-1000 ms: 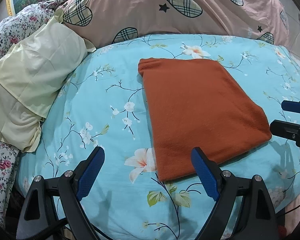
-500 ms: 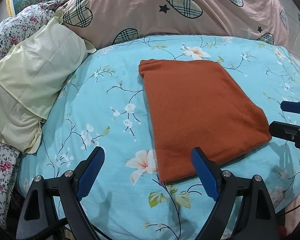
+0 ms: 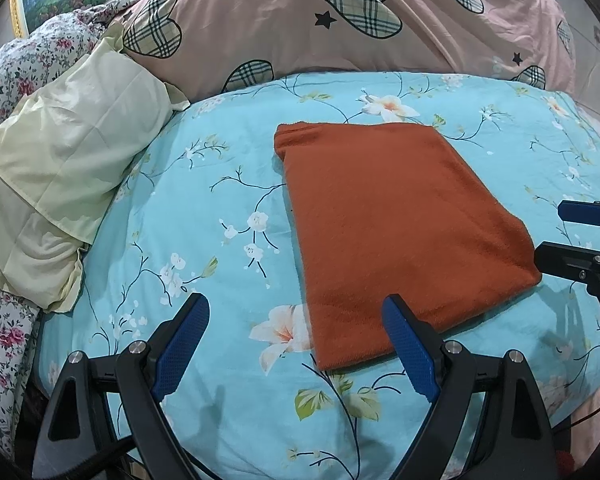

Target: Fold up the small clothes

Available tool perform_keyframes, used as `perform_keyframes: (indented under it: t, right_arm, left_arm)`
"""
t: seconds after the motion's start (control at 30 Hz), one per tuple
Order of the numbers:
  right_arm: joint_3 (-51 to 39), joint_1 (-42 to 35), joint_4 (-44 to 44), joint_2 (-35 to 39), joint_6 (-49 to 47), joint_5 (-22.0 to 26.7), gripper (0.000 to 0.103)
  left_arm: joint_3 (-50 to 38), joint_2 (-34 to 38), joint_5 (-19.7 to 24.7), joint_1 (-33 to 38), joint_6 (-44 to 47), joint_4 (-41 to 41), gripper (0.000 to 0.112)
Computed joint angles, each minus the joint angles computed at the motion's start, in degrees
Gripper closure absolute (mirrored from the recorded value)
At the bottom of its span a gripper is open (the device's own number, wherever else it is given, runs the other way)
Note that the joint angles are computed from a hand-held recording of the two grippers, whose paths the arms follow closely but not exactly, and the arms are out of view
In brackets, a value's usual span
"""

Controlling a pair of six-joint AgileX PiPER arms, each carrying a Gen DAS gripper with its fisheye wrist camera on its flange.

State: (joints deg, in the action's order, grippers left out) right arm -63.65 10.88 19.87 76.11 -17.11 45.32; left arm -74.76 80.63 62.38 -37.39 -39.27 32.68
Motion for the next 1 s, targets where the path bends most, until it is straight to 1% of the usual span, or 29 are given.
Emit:
perform_keyframes:
  t: [0.5,0.63,0.73,0.87,1.0]
  right_arm:
    - [-1.31,-0.07,-0.48,0.80,-0.20,0.73,0.000]
    - [-2.02,-0.63,0.15,1.50,-1.03,1.12,0.000]
    - [-2.69,-0.92,0.51,2.69,-1.38,1.13,0.000]
    - [-3.70,-0.90,0.41,4.40,-1.46,1.24,0.000]
    - [-4.53,-1.05,-0.05,5.23,-1.37,1.34,0.000]
  left_arm:
    - [-0.66,0.71,-1.24,0.87,1.03,-0.50,0.023]
    - [-0.73,1.02,-1.39,1.02,0.92,-0.34,0.023]
    - [-0.99,1.66,-2.51,2.16,2.02,-1.46,0.023]
    - [-1.44,2.68,-3.34,2.85,2.01,-0.79,0.023]
    - [-2.31,3.46,-3.38,3.45,2.39,-0.75,0.023]
